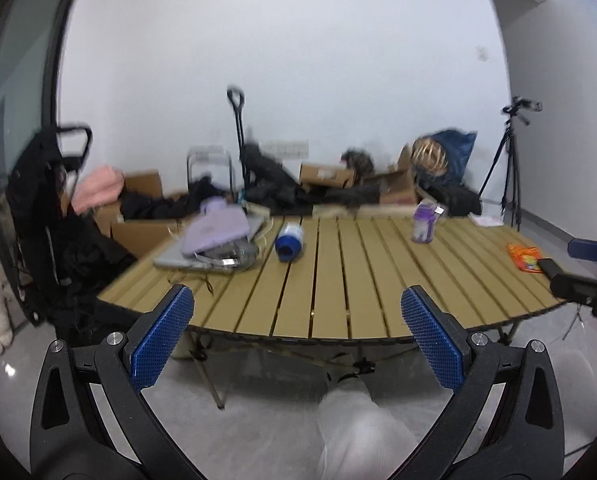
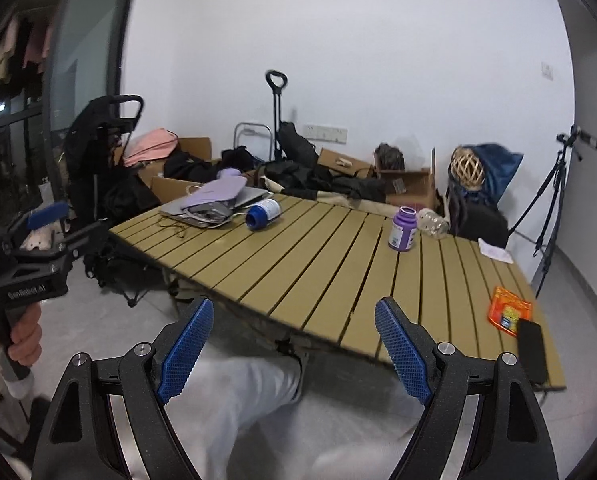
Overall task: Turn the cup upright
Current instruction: 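Move the right gripper down to the blue-capped bottle lying on its side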
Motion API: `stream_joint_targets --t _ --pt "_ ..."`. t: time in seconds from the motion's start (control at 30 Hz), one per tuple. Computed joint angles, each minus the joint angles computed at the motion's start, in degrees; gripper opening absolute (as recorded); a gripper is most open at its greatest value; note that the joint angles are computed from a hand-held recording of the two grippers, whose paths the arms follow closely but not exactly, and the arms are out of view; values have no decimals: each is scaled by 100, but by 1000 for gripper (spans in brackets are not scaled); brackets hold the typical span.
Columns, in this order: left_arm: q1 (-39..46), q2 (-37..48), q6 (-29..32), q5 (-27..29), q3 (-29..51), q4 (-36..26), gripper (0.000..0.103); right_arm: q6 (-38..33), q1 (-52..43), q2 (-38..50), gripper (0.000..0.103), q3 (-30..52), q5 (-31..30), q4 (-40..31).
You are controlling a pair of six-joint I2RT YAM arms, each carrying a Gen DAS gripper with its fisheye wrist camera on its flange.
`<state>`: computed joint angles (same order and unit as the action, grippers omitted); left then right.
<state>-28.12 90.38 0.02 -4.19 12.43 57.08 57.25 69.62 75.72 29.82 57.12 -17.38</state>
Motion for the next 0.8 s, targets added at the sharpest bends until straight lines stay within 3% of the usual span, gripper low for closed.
stream_joint_targets --t 0.13,0.23,0.33,0.43,0.53,0.8 --pt "515 1274 -127 798 1750 -1156 103 -2277 -2006 146 87 -270 -1522 2190" --pt "643 2201 -74 860 3040 -1645 103 -3230 -3175 1140 87 206 -2454 3232" --pt "740 2967 -52 673 4329 -2249 103 -3675 -4011 2353 87 1087 -3327 3770" --pt "984 3626 -114 641 5551 -2812 103 -3827 -4669 3760 87 2550 -4371 3705" --pt "1137 4274 -55 447 6717 -3248 103 -3554 -5019 5082 87 4146 -5118 3574" --pt "1356 6118 240 403 10272 -5265 103 -2966 -5193 8653 87 9906 -5595 1310"
